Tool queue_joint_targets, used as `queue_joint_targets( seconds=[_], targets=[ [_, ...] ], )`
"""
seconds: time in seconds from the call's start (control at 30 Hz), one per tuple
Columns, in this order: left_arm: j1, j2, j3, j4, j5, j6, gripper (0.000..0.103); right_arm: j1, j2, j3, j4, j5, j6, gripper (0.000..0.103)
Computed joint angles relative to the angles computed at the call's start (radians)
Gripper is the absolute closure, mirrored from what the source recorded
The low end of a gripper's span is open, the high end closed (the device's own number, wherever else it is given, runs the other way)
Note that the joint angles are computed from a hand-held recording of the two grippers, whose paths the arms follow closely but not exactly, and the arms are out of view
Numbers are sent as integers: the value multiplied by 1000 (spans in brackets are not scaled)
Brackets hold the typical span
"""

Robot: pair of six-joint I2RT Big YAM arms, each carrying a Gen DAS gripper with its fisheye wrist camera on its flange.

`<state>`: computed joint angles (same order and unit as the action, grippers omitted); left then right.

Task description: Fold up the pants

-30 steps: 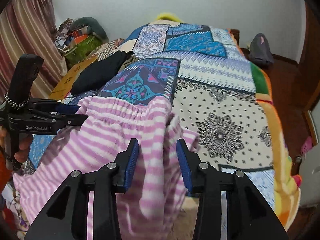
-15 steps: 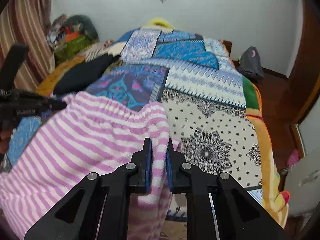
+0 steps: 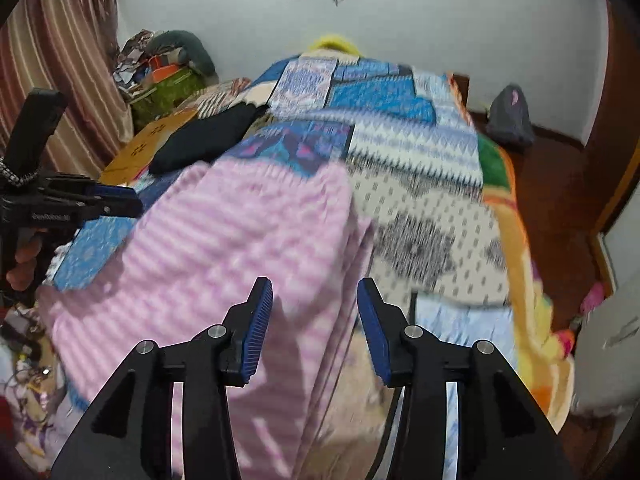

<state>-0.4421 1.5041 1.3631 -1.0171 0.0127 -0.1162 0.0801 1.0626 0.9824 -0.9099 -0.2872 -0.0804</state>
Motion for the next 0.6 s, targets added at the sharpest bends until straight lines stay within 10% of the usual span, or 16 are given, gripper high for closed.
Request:
queue_joint_targets(
  seconds=[0.23,0.33,0.6],
  targets=[
    [-23,18,-54,36,-69,-47,75,-1,-11,-78,-30,-62,32,55],
    [-26,11,-62,61,-108,-66,91,-8,-2,-73,-35,-116,26,82],
    [-43,8,-102,106,-209,-52,94,32,-30,-98,-9,12,-27,98]
  ],
)
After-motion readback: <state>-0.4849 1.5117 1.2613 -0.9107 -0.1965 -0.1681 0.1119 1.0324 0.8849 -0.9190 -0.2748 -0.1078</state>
